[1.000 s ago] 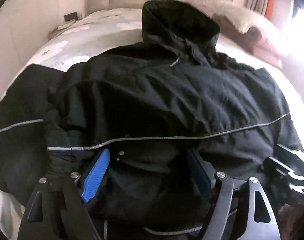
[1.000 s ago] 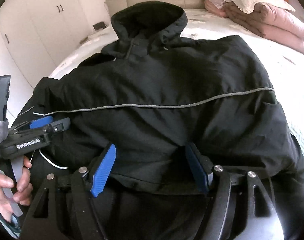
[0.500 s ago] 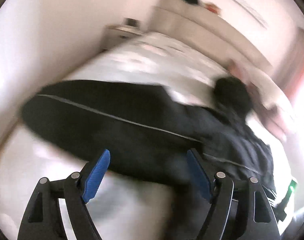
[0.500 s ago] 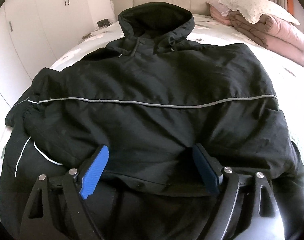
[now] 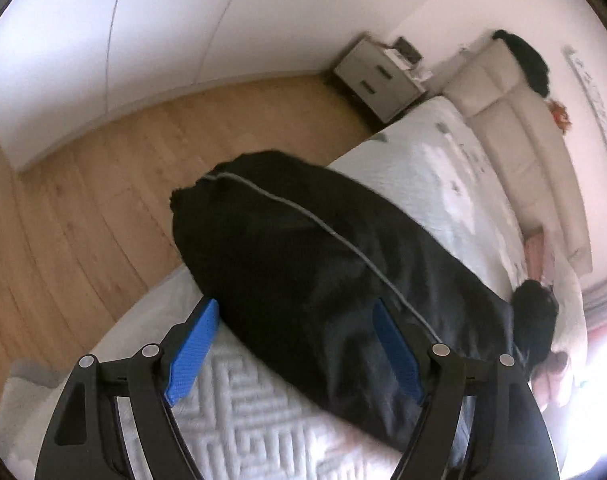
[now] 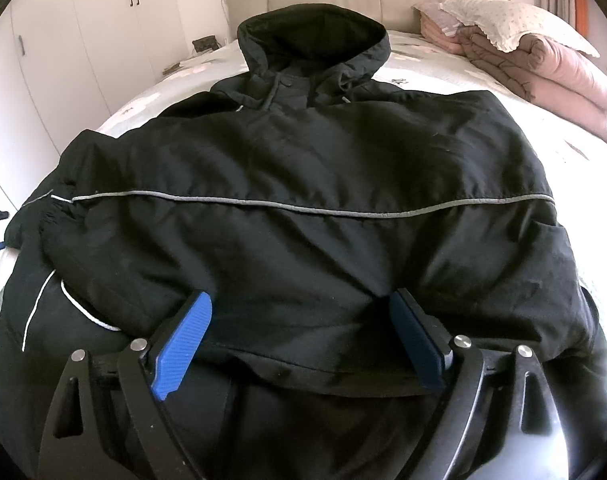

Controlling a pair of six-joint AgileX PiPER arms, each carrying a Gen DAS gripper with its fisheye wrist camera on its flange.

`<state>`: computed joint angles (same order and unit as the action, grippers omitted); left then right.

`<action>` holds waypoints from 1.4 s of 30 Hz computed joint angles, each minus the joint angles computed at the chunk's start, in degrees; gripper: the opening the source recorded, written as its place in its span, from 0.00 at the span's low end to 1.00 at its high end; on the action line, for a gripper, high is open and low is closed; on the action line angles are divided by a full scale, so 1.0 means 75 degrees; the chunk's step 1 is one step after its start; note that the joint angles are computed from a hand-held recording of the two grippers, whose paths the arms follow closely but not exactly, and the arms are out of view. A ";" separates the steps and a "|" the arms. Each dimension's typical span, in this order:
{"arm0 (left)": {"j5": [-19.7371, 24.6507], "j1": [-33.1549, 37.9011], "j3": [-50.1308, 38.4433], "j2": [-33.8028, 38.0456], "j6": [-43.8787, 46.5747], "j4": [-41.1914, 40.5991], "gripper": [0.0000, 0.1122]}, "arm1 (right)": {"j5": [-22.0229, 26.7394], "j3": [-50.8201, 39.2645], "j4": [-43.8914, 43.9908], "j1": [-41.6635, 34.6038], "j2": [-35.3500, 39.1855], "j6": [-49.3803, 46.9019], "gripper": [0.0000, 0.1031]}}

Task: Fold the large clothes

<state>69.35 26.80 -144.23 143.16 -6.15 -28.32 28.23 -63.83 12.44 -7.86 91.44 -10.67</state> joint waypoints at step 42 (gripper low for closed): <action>-0.1546 -0.6693 0.3370 -0.2535 0.3606 -0.0692 0.49 | -0.0592 0.0448 0.1584 -0.0265 -0.0048 -0.1564 0.96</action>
<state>57.75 -23.40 -118.95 124.15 20.89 -33.52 23.79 -60.47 24.32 -9.85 91.08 -22.40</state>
